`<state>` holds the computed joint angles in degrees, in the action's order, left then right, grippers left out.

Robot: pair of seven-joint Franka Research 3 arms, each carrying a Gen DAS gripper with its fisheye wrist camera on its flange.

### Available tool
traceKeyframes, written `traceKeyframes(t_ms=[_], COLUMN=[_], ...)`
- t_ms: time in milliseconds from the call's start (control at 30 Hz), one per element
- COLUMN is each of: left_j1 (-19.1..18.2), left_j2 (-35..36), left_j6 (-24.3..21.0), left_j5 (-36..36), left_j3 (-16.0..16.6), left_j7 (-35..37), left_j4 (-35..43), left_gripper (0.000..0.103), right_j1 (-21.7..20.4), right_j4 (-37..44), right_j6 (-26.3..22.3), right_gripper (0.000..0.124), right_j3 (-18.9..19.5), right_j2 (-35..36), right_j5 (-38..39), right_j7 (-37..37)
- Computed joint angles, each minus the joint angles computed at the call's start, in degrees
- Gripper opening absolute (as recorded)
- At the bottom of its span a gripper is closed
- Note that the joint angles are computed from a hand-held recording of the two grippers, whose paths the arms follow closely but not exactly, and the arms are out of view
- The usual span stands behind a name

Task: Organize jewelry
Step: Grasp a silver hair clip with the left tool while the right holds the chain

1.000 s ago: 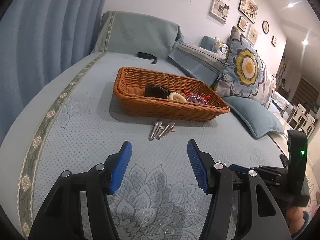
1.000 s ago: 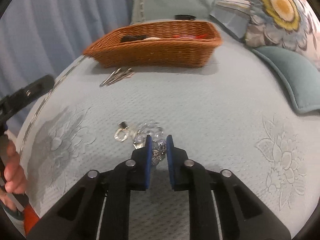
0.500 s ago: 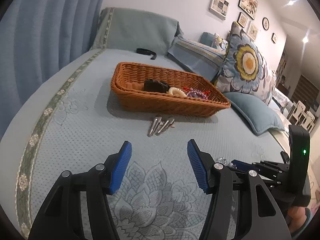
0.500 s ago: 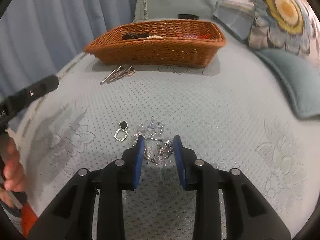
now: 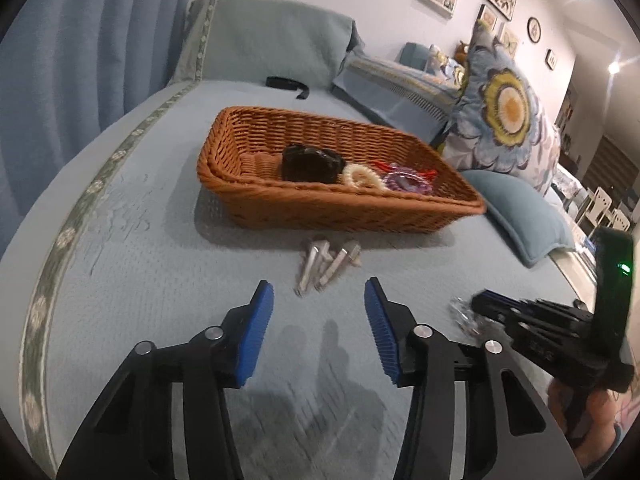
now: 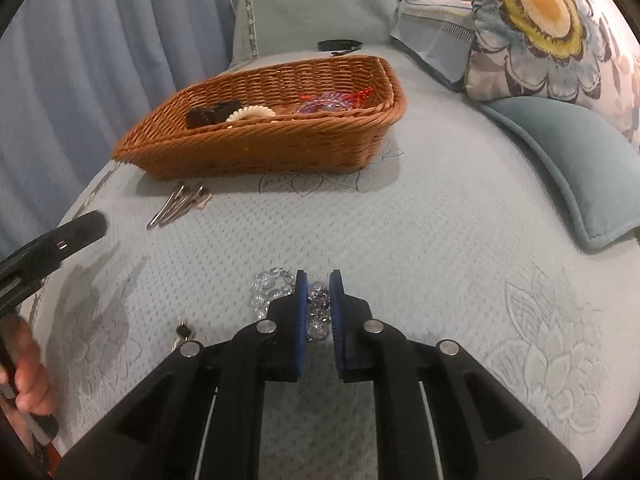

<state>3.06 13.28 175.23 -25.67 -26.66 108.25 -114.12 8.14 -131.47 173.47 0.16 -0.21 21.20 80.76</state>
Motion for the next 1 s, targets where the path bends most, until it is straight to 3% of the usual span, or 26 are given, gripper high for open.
traceKeyframes(t_ms=[33,233,367,433,500,600,767,1000], left_j1=[-1.5,-4.7,-9.5,-10.6,-12.3,-9.7,-8.2,-7.5], left_j2=[2.3,10.0,12.3,12.4,12.2,10.9,4.8,-1.1], left_j6=[-2.1,-10.8,-14.5,-14.4,-14.8,-14.8,-12.7,-5.7], left_j5=[2.6,11.8,20.3,23.4,27.2,26.3,26.0,23.0], left_j3=[2.0,5.9,10.9,12.0,14.1,11.9,11.4,11.0], left_j7=[-1.7,-5.5,-11.8,-14.4,-18.9,-18.6,-20.2,-21.0], left_j4=[3.1,14.0,18.0,18.3,18.2,16.3,7.7,-2.3], left_gripper=[0.044,0.034,0.032,0.028,0.014,0.014,0.014,0.016], right_j1=[0.0,0.0,0.1,0.1,0.1,0.1,0.4,0.7], right_j4=[0.3,2.0,2.4,2.2,2.0,1.8,1.8,2.0], right_j6=[-0.4,-1.9,-1.7,-1.6,-1.6,-1.9,-4.3,-7.3], right_gripper=[0.009,0.009,0.009,0.009,0.009,0.009,0.009,0.010], right_j3=[0.0,0.2,0.1,0.2,0.3,0.4,0.4,-0.1], right_j2=[0.2,1.1,1.6,1.5,1.3,0.9,0.0,-0.9], right_j5=[1.1,7.9,5.5,5.3,6.0,7.8,14.0,21.9], right_j7=[-1.0,-6.8,-5.0,-5.1,-5.7,-7.5,-13.0,-19.5])
